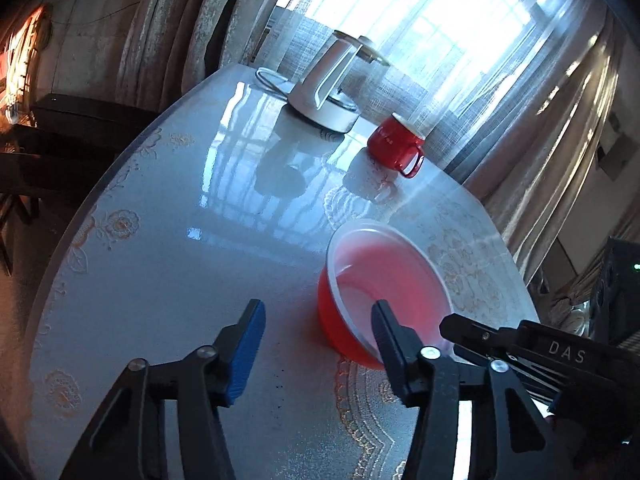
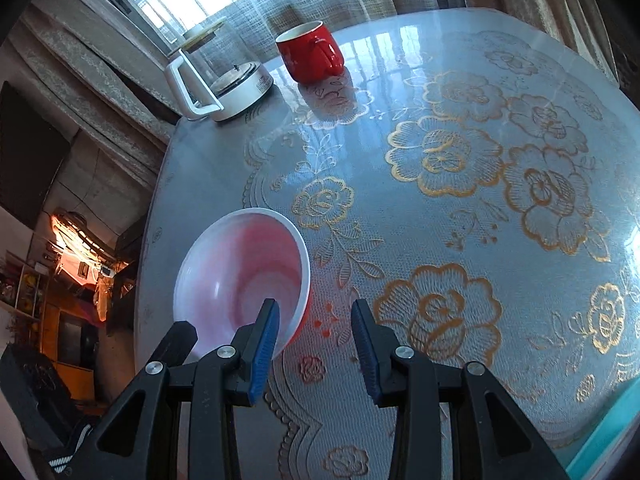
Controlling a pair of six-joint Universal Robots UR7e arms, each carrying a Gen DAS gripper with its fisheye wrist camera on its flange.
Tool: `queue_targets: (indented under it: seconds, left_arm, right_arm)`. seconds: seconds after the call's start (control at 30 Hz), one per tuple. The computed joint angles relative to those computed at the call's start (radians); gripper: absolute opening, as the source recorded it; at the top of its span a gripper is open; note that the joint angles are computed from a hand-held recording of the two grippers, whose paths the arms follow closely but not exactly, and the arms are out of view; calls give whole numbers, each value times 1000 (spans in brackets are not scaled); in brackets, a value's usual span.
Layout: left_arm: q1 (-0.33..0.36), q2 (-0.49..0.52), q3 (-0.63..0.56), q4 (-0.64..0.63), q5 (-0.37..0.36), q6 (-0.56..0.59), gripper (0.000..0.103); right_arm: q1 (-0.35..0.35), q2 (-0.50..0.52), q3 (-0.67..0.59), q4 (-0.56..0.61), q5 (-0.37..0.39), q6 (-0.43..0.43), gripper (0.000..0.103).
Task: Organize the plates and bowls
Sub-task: 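Grasp the red plastic bowl's rim with both grippers and lift it, then carry the red bowl over the steel bowl with both grippers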
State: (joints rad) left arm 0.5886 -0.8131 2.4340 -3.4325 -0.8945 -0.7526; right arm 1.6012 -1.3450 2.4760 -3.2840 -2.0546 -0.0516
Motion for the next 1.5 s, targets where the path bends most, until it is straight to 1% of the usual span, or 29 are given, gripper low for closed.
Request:
queue_targets:
  seconds: [0.03,0.1,0.17,0.23,0.3,0.37,0.4,0.47,0.57,0.63,0.77,1.0,1.1,1.3,1.5]
  left_arm:
    - [5,2,-1,-1,-8,2,45]
    - [9,7,-3,-11,-16,8,44]
    - [2,13,-2,-17,-6,13,43]
    - [-1,21,-4,-26,-8,25,42]
    - [-1,23,-4,-35,-19,38,38]
    - [-2,25,-7,-36,-27,54,30]
    - [-3,26,-9,-28,-26,57,29]
    - [-6,27,-13,-12,-30,70,19]
    - [-14,28,-18,15,-25,79,13]
    - [-16,28,-16,13,-31,85,11]
    - [-14,27,-15,-12,-62,103,10]
    - [-48,38,-11,-50,-87,148,9]
    - [-66,41,-4,-81,-101,170,9]
    - [-125,49,11,-111,-102,188,9]
    - [-207,53,35,-128,-77,188,10]
  right_arm:
    - [-1,9,-5,0,-3,-1,38]
    - [-4,32,-19,-3,-1,-12,37]
    - [-17,41,-23,-3,28,-21,30]
    - [-24,49,-22,-7,40,-25,27]
    - [-29,52,-17,-21,48,-35,22]
    - [-31,51,-14,-24,50,-43,18]
    - [-32,49,-12,-22,54,-44,17]
    - [-33,45,-9,-20,57,-47,15]
    - [-28,33,-3,4,48,-38,12]
    - [-27,26,6,3,42,-34,12]
    - [-36,-10,28,1,53,-25,12]
    - [-32,-74,77,-30,49,-22,12]
    - [-39,-118,105,-43,60,-20,12]
    - [-35,-204,162,-77,51,-27,12]
    - [-46,-314,214,-64,74,-24,12]
